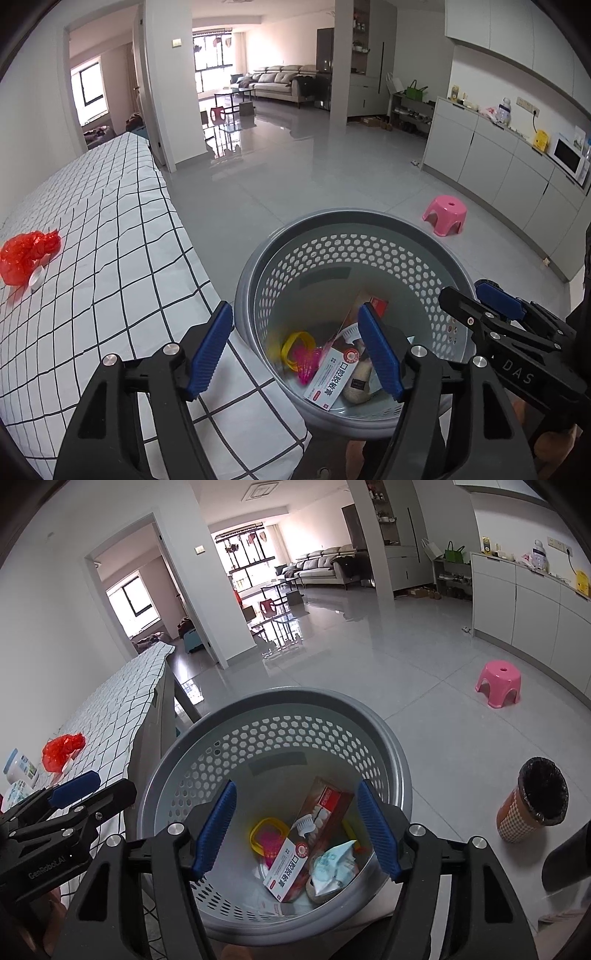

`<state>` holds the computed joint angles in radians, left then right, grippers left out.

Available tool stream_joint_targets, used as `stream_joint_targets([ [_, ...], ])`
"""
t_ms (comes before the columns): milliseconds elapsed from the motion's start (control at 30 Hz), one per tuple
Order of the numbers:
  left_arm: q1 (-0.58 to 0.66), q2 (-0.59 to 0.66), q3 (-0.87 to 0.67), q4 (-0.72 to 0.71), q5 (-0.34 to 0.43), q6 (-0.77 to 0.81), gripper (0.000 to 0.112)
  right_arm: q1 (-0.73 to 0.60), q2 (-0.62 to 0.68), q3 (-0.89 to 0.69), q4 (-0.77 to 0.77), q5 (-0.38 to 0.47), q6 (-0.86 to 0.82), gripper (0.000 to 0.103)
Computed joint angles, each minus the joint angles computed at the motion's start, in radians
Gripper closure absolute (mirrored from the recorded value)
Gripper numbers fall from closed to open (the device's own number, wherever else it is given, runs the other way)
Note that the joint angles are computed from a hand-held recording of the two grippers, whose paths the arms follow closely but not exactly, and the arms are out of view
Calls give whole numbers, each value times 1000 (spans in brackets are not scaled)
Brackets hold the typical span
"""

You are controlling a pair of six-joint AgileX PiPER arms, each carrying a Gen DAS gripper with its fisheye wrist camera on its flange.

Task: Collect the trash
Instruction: 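Move both tools back toward the white bottle cap on the table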

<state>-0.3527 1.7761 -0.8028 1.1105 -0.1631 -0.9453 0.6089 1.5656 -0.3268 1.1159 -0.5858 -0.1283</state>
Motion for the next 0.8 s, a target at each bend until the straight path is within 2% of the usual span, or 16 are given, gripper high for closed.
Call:
stream_joint_targets([
  [233, 8, -1, 6, -65, -6, 63, 42, 16, -5, -6, 52, 5, -44, 38],
  [400, 26, -15, 13, -28, -11, 28, 41, 32, -12, -12, 88, 3, -68, 38],
  [800, 72, -77, 53, -113, -7, 125, 34, 111, 4, -90, 275, -11, -255, 35],
])
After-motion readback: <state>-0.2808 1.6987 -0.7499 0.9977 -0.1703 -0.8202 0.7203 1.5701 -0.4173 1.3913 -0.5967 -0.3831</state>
